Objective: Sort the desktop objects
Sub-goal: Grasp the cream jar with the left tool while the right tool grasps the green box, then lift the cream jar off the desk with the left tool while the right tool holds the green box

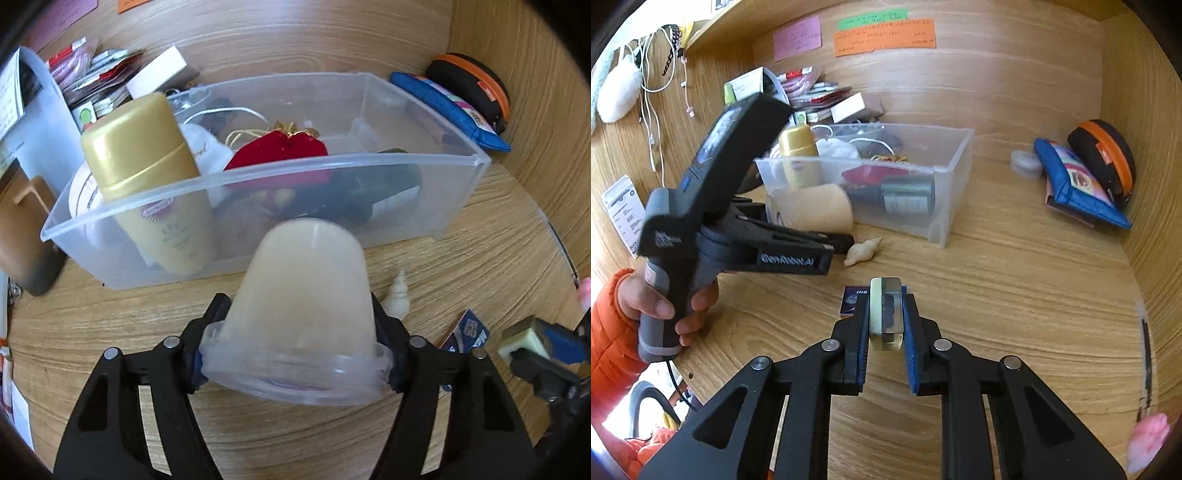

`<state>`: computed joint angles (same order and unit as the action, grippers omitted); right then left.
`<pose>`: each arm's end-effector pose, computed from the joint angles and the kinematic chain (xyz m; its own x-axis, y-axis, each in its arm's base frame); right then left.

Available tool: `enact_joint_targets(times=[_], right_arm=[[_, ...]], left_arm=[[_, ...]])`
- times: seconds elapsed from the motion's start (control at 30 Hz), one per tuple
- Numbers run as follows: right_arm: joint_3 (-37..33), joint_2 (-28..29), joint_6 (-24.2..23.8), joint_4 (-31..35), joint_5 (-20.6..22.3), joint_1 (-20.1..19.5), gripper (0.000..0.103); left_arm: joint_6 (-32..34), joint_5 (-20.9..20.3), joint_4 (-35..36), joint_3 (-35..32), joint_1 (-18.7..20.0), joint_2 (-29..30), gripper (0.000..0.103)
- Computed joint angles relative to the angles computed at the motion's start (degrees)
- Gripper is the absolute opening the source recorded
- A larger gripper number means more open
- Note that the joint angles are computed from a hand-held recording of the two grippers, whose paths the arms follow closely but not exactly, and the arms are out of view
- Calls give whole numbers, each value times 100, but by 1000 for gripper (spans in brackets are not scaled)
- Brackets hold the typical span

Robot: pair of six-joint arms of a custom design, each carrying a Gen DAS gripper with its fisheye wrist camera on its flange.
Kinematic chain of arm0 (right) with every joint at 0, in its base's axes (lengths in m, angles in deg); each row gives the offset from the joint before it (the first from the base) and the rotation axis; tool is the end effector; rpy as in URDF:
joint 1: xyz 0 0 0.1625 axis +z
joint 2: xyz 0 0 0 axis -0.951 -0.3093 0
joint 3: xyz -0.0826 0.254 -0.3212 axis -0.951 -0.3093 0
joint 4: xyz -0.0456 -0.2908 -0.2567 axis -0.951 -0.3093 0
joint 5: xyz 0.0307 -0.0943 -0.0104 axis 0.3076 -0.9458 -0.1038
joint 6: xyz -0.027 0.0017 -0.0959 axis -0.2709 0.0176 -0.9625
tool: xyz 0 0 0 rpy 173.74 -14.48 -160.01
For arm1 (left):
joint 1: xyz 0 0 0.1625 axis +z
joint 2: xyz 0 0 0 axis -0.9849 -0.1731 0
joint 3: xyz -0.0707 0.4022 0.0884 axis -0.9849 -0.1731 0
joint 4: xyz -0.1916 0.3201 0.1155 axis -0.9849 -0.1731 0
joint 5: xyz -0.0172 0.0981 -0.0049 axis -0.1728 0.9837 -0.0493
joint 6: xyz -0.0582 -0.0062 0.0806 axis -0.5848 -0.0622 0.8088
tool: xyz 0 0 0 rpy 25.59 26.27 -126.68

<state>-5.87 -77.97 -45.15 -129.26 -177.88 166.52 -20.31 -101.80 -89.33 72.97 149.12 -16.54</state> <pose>0.1695 -0.7245 0.0557 -0.6451 -0.5117 0.5674 -0.7457 0.5837 -0.3213 -0.0907 -0.7986 0.1233 -0.6943 0.1749 -0.6981 0.5215 0.7908 -0.3205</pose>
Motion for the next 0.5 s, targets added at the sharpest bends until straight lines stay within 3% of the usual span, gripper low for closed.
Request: enact_joint_targets(times=[0.2, 0.5], right_arm=[[-80, -42, -3, -38, 125, 10, 15], [-394, 9, 23, 155, 172, 98, 15]], left_arm=[[301, 63, -530, 207, -60, -32, 70], [499, -229, -994, 766, -144, -424, 69]])
